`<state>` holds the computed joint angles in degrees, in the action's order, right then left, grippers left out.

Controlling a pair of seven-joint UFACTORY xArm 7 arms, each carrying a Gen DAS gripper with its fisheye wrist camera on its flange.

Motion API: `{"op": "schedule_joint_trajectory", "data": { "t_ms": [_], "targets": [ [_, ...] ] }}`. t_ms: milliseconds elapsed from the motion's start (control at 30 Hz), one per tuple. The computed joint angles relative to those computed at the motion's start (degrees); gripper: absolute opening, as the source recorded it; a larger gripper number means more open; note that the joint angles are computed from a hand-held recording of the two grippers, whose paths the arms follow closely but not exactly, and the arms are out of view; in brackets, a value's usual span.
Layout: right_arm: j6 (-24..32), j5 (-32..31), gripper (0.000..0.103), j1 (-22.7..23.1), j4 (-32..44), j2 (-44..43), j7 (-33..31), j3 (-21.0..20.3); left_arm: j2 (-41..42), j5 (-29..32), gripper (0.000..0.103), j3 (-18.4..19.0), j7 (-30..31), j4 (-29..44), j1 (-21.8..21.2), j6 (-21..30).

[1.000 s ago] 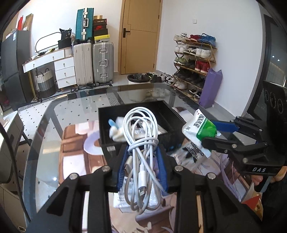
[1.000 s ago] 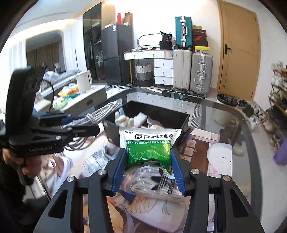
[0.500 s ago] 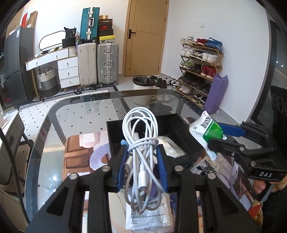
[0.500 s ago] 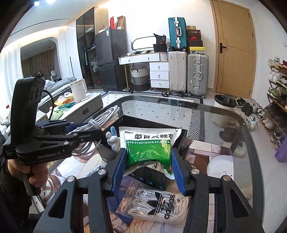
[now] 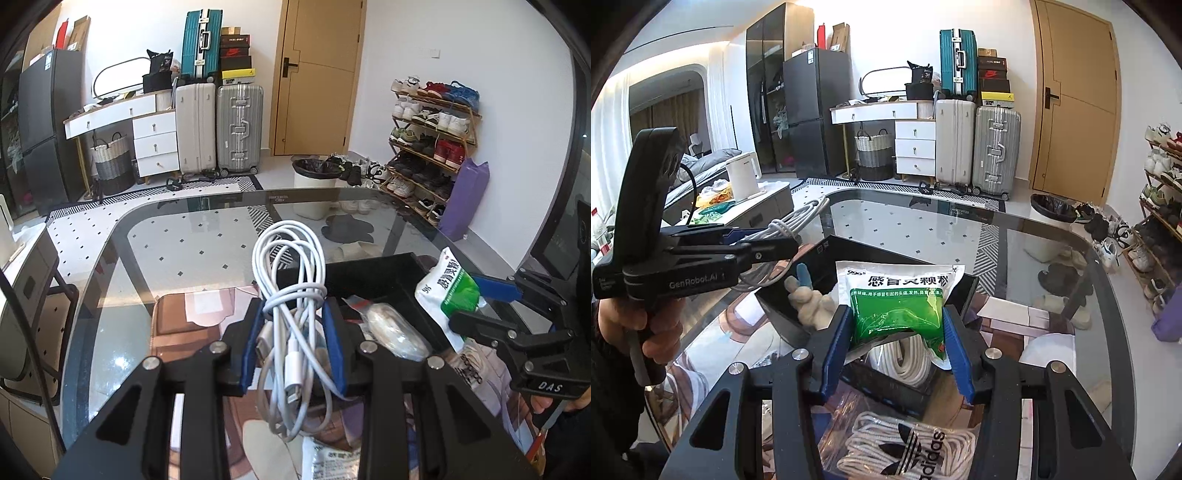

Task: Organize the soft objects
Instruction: 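Carry the sachet and cable bundle over the black box with both tools, then drop the sachet and cable bundle into the box by opening both tools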

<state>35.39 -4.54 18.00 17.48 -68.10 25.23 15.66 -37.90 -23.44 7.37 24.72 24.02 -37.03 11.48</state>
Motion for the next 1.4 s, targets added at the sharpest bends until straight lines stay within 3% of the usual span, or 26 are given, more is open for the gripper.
{"op": "schedule_joint_trajectory", "data": {
  "t_ms": [233, 333, 467, 800, 933, 1033, 1100, 1233, 1300, 1400],
  "targets": [
    [-2.6, -0.2, 0.049, -1.1, 0.2, 3.4, -1.6, -1.7, 4.3, -1.2, 0.031, 1.4, 1.9, 1.3, -3.0, -1.4],
    [-3.3, -0.2, 0.049, -1.4, 0.5, 4.5, -2.1, -1.9, 5.6, -1.4, 0.031, -0.1, 1.8, 1.3, -2.9, -2.0],
    [-3.8, -0.1, 0.049, -1.6, 0.5, 5.3, -2.6, -2.2, 6.7, -2.9, 0.031, 0.6, 2.6, 2.0, -4.5, -0.5],
    [-4.5, -0.1, 0.049, -1.6, 0.9, 7.3, -3.8, -2.2, 4.5, -0.7, 0.033, -4.0, 1.2, 0.3, -0.5, 1.3],
    [-4.8, -0.1, 0.052, -1.3, 0.8, 7.8, -4.5, -2.5, 3.9, -0.4, 0.036, -4.0, 0.6, -0.4, -0.6, 0.6],
    [-4.4, -0.2, 0.057, -0.8, 0.8, 7.4, -5.3, -2.4, 3.2, -0.5, 0.043, -2.8, 1.0, -0.4, -1.5, 0.8],
    [-3.7, -0.5, 0.067, -0.9, 0.7, 6.4, -5.4, -1.7, 1.6, -0.6, 0.06, -2.0, 2.3, -1.0, -2.5, 0.9],
    [-1.0, -0.5, 0.08, -0.4, 0.0, 3.1, -5.7, -1.8, -1.7, 2.8, 0.066, -5.3, 1.5, -2.9, 0.3, 1.3],
    [-0.2, -0.3, 0.086, -0.2, -1.0, 0.6, -5.2, -1.7, -4.2, 4.1, 0.085, -6.0, 0.5, -4.2, 1.1, 1.9],
    [2.0, 0.7, 0.094, 0.4, -2.2, -2.9, -4.5, -2.2, -8.6, 5.4, 0.101, -6.7, -1.4, -6.8, 1.9, 1.1]
  ]
}}
